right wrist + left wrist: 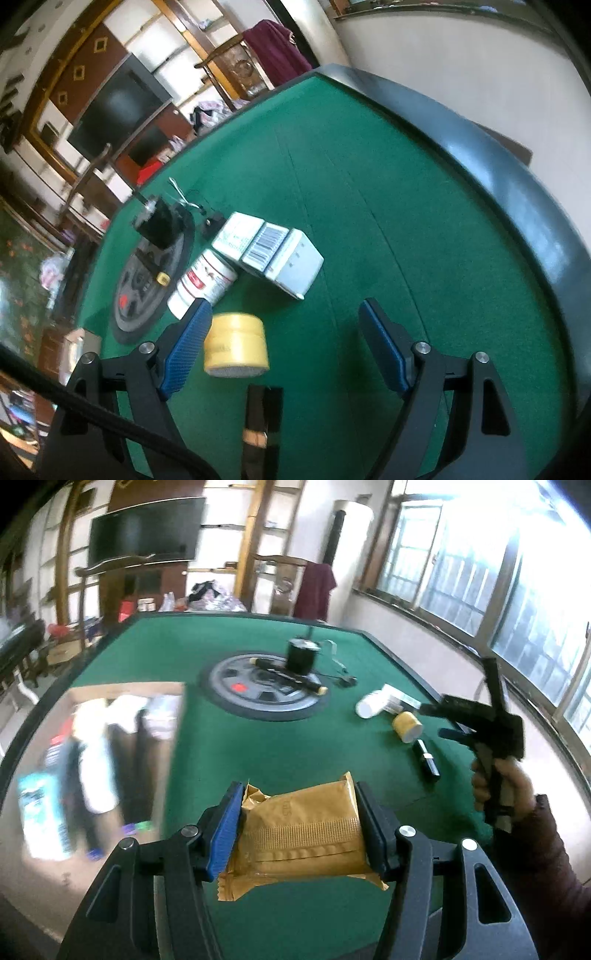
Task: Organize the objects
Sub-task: 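Grasp the black cylindrical tube with the right tool while the left holds the packet, then lower the packet and black tube into the tray and open both tools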
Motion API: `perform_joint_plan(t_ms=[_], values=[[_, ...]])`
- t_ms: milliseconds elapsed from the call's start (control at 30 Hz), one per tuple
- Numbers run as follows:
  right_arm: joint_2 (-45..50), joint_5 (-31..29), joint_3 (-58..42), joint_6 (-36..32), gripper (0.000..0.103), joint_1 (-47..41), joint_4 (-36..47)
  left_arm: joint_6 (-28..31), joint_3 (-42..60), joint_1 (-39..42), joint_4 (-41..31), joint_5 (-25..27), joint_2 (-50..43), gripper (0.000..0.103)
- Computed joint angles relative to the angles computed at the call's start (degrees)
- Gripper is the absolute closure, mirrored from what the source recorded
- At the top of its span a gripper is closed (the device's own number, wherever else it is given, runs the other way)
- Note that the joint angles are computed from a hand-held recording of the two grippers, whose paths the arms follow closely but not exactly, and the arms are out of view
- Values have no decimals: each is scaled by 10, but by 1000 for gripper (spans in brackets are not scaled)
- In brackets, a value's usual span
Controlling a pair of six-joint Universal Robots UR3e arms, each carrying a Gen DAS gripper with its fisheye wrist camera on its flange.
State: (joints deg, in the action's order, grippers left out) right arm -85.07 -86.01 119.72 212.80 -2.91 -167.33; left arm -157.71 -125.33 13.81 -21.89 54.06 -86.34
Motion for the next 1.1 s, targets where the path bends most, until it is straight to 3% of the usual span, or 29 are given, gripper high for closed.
perform_joint_plan(t_ms=[133,233,267,300,433,500,700,933,1100], values=[[-10,-73,-28,-23,24,75,67,38,-33,71,-37,-37,33,49],[35,-147,-93,-29,49,136,134,53,-53,107,-46,-54,45,49],[48,-152,-106,-30,65,143,147,56,-59,115,-48,-57,49,49],[61,-152,-120,-28,72,148,162,63,-66,129,-55,-64,55,49],[114,-243,-179,-12,79,200,204,98,-93,178,-81,-81,91,49],[127,-268,-197,-7,89,219,221,107,-100,193,-84,-84,100,49],[147,-305,-226,4,89,261,245,112,-106,211,-81,-88,104,49],[100,-262,-185,1,89,271,190,114,-118,243,-68,-90,112,49],[97,-242,-216,-6,89,304,173,104,-115,273,-50,-85,95,49]])
